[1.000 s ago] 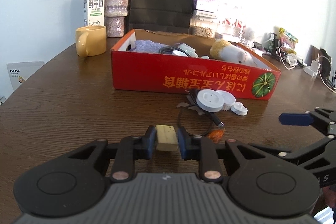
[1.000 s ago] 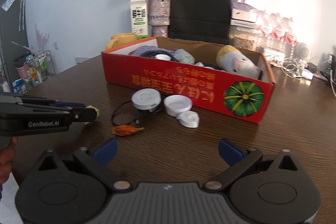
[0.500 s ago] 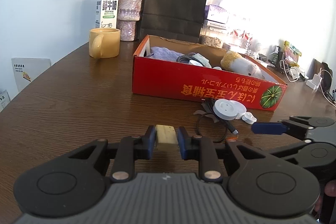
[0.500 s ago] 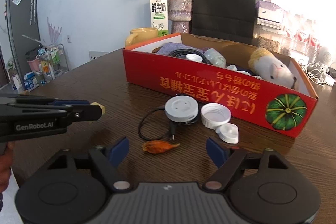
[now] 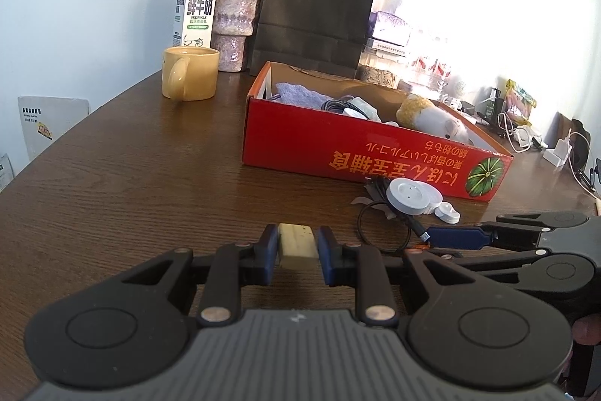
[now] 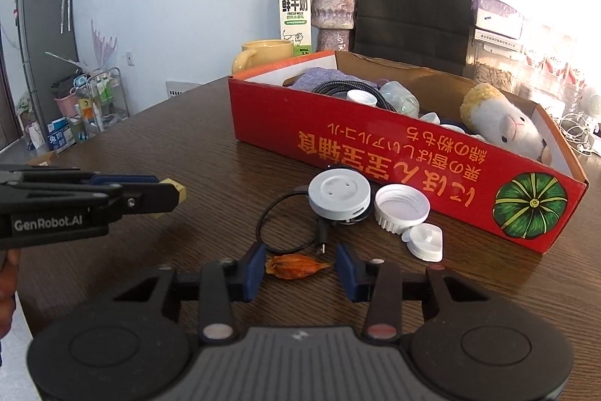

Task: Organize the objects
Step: 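Grasp the orange item with the right gripper while the left gripper holds the block, then carry the yellow block and orange item over the box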

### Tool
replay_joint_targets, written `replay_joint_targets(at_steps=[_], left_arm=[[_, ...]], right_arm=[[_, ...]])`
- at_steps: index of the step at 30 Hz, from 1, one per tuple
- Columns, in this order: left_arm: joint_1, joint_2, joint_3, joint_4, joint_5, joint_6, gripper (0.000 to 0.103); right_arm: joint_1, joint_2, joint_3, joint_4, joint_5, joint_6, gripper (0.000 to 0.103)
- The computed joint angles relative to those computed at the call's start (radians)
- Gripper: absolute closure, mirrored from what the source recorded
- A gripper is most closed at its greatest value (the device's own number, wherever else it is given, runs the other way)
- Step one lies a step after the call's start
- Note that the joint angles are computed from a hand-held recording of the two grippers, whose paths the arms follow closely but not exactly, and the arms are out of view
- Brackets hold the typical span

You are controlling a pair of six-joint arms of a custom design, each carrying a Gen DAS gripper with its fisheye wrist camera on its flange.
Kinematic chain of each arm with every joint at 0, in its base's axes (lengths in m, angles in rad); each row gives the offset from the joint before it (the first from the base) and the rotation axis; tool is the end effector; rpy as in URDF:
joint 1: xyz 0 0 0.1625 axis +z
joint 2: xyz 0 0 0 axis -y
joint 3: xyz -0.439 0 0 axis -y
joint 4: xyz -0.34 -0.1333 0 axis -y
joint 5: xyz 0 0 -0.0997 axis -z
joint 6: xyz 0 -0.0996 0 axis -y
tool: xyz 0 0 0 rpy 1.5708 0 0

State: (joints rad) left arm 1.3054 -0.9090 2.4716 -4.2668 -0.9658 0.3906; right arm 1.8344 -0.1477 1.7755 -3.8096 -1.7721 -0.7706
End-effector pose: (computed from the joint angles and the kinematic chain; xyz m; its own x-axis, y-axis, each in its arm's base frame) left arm 0.0813 -0.4252 0.2244 -0.8166 -0.1046 -0.5677 0.4564 0.4851 -0.7459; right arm 0.2534 -0.5039 -0.1351 -0.5515 -0.6545 0.5171 -0.8329 0.4667 -0.2975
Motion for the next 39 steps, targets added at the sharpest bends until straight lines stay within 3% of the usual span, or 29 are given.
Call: replay_joint_targets(at_steps=[24,39], left_arm=[[-0.068,0.014,0.000,-0.030,0.007,0.029,0.079],[-0.086,0.011,-0.181,0.049,-0.071,0.123,0.080]], right_arm=[[-0.029,-0.047,0.100,-0.155,0.059,-0.023,0.063],[-0.004,-0.053,-0.074,-0.139,0.111,-0.039,0.063]])
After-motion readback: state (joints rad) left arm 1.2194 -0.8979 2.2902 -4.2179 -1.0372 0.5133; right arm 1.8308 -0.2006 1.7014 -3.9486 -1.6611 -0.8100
